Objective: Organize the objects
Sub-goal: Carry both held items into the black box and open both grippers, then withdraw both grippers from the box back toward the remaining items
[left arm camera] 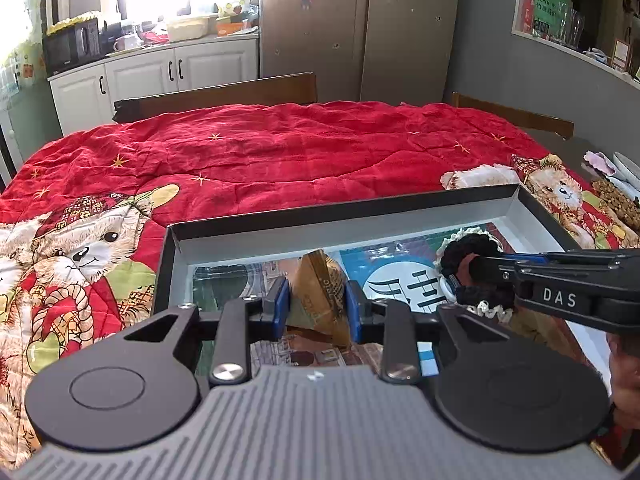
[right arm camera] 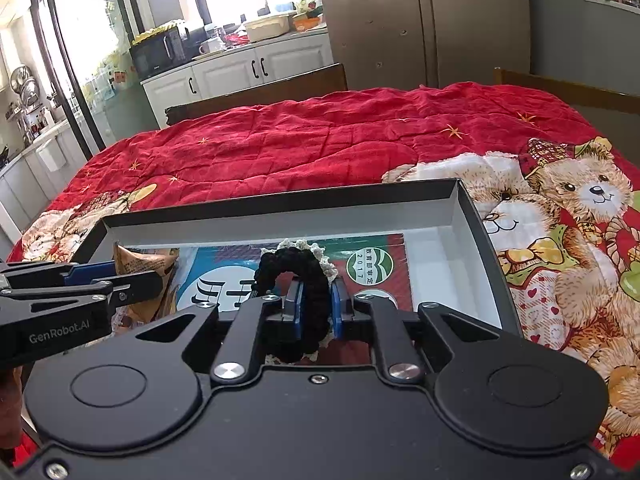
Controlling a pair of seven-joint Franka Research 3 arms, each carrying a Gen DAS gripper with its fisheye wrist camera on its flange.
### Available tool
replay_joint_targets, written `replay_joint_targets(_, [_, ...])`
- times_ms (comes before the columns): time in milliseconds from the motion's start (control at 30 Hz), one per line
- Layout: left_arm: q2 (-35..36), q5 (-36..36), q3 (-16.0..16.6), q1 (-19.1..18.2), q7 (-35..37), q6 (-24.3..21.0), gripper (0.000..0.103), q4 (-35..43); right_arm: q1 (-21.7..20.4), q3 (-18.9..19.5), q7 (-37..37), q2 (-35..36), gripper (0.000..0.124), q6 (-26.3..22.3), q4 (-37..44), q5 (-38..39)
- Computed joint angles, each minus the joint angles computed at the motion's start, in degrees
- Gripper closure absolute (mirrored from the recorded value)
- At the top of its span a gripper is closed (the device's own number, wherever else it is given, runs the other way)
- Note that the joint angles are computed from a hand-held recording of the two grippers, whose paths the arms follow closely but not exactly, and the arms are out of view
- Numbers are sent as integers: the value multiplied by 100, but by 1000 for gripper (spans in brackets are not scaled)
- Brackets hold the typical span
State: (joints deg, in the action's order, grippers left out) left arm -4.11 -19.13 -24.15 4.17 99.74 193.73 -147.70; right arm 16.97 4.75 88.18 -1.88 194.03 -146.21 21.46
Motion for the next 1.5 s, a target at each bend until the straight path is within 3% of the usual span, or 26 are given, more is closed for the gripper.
replay_joint_targets(100, [-5,-82,-79,60,79,-38,64,17,5,-23,49,-1,110,0,-6,-71])
replay_joint_targets(200, [-27,-140,-285,250,118,-85,50,15,-17,22,-51,10,109,7,10,31])
replay_joint_targets(267, [-28,-126,-392,365,95,-90,47,13,-30,61,-164,19,107,14,25,157])
replay_joint_targets(400, [-59,319,-13,92,-330,-88,44,-39,-14,165,-546,31,98,122,46,684])
replay_joint_targets(467, [-86,866,485,-278,-807,-60,39,-92,65,-45,13,-9,96,195,-54,68])
replay_joint_targets(600, [-196,1367,740,-417,-1273,20,34,-191,106,-243,638,-139,96,232,-203,-685])
replay_joint_targets(700, [-349,1387,578,-255,-1379,105,30,-299,127,-275,760,-273,96,251,-305,-878])
replay_joint_targets(833, [-587,1851,857,-412,-1796,155,27,-455,122,-193,659,-517,96,228,-444,-852])
replay_joint_targets(1100, [-1193,2460,882,-283,-2316,157,21,-813,224,-88,359,-1165,96,122,-824,-670])
replay_joint_targets(1500, [-2401,3417,1415,-674,-2773,37,17,-1655,412,84,95,-2665,96,-90,-1816,-505])
